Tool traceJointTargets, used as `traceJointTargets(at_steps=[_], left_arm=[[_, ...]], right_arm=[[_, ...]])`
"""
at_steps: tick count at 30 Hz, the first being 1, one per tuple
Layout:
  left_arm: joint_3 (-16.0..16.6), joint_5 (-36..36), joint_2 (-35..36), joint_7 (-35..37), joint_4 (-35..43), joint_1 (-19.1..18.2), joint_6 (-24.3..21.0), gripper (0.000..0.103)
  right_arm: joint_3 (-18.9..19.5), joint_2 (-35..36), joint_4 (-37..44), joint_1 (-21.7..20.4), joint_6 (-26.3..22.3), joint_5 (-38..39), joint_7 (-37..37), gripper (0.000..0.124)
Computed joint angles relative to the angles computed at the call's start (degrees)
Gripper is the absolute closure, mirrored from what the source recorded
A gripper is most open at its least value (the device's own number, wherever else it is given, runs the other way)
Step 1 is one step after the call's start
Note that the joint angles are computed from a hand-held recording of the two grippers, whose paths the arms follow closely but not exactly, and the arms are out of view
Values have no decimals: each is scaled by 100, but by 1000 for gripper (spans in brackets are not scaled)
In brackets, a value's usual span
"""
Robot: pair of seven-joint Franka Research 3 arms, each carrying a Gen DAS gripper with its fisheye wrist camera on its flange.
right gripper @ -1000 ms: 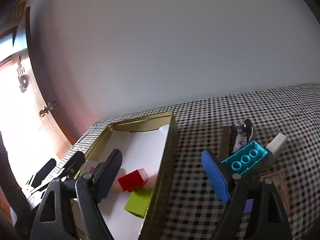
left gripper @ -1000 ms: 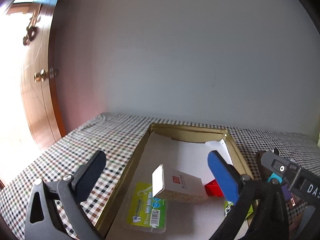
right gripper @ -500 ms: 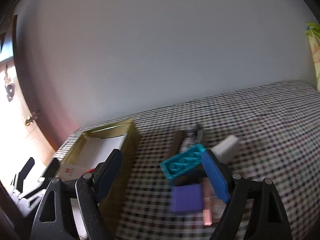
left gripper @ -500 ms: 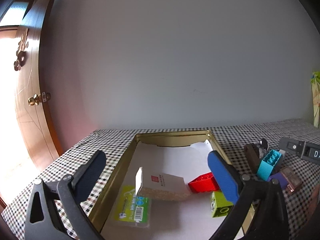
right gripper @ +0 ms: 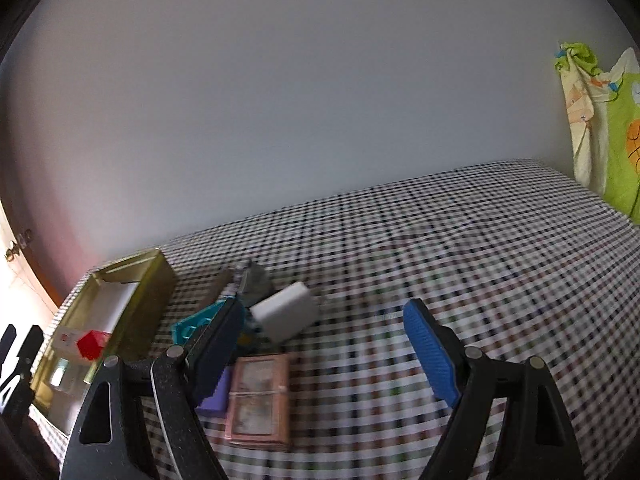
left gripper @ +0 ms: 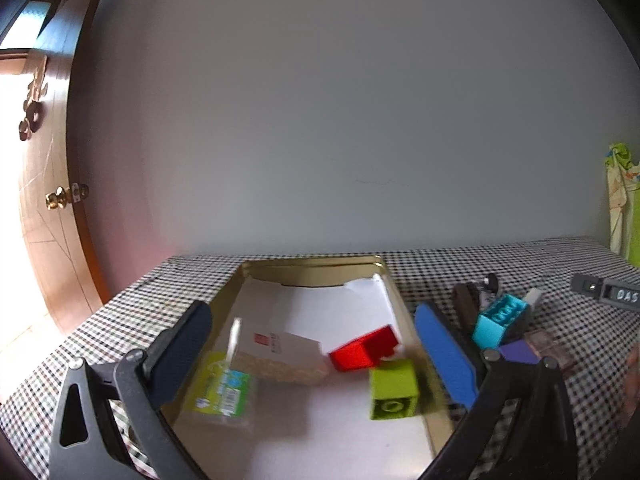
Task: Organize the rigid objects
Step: 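Move both tools back toward the remaining objects on the cloth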
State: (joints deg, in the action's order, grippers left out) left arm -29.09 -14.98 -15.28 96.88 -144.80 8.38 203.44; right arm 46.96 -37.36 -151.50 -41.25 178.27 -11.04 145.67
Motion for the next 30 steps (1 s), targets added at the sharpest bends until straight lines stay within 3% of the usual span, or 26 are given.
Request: traceJointTargets(at_steps=[4, 6, 9, 12, 18, 21, 23, 27, 30], left_arm=[[144, 149, -147, -345, -133, -275, -90, 0], [378, 423, -214, -660, -217, -548, -108, 0], [377, 682, -330, -921, -299, -627, -170, 0], [187, 803, -458, -1141, -329, -521, -335, 0], [421, 1450, -537, -1630, -385, -762, -403, 0], [146, 1528, -582, -1784, -326, -474, -581, 0], [70, 1638, -574, -1906, -307, -375, -619, 0], [-166, 1832, -636, -2085, -287, -155, -719, 0], [-108, 2068, -588, -2267, -188, -220, -944, 0]], right_arm=[[-221, 276, 93, 234, -187, -146, -274, 40], [-453, 490, 139, 501, -243, -247, -436, 40], [-893, 915, 210, 976, -217, -391, -762, 40], [-1588, 1303, 308, 1802, -336, -415, -1233, 40], [-2476, 1560, 491, 2933, -870, -550, -1841, 40], [-3121, 1798, 634, 3642, -1148, -274, -2332, 40], [-3243, 1844, 696, 3757, -1385, -313, -2348, 41], [-3244, 1746, 680, 3586, -1654, -821, -1952, 41], [-3390, 1689, 601, 3519, -1659, -998, -1728, 41]])
